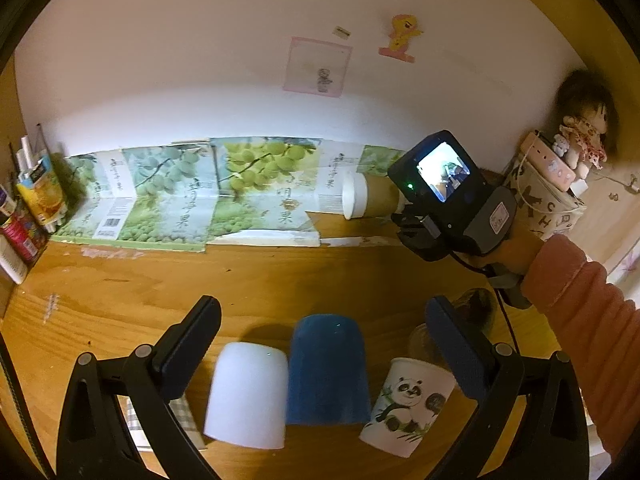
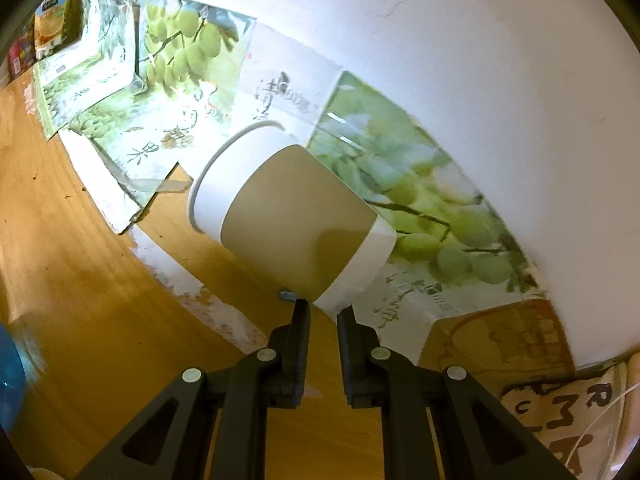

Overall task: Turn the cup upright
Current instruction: 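Lift the brown-sleeved cup with the right gripper and rotate it upright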

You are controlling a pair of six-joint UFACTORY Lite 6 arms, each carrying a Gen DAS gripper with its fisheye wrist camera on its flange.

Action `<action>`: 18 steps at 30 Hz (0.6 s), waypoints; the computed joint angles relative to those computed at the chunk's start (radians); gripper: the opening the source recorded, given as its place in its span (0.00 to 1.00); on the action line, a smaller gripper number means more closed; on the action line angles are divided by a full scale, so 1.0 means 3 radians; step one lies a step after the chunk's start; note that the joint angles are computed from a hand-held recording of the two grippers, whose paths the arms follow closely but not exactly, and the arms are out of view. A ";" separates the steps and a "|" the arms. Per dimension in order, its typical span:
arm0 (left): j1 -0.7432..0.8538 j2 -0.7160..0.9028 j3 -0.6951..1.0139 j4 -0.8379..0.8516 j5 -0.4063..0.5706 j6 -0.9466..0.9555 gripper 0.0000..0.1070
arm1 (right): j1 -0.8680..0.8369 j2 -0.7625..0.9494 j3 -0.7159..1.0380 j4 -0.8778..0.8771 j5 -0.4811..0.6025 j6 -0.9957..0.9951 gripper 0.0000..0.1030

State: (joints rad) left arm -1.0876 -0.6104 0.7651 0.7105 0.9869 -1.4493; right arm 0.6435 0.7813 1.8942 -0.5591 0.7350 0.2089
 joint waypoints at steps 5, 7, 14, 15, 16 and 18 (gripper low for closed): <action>0.0048 -0.0132 -0.0079 0.0003 0.0049 -0.0009 0.95 | 0.0102 -0.0096 -0.0235 -0.0209 -0.0050 0.0239 0.16; 0.0126 -0.0193 -0.0114 -0.0055 -0.0009 0.0038 0.95 | 0.0113 -0.0151 -0.0346 -0.0250 -0.0101 0.0302 0.23; 0.0271 -0.0257 -0.0198 -0.0146 -0.0122 0.0117 0.95 | 0.0146 -0.0527 -0.0748 -0.0356 -0.0363 0.0431 0.54; 0.0292 -0.0261 -0.0206 -0.0156 -0.0142 0.0134 0.95 | 0.0161 -0.0571 -0.0775 -0.0363 -0.0381 0.0423 0.56; 0.0310 -0.0259 -0.0210 -0.0165 -0.0157 0.0147 0.95 | 0.0165 -0.0589 -0.0773 -0.0352 -0.0394 0.0386 0.56; 0.0323 -0.0251 -0.0211 -0.0179 -0.0168 0.0162 0.95 | 0.0169 -0.0582 -0.0695 -0.0282 -0.0368 0.0255 0.56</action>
State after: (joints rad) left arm -0.9906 -0.6856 0.7017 0.6567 0.9366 -1.4007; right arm 0.6941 0.6067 1.6858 -0.6438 0.6247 0.2855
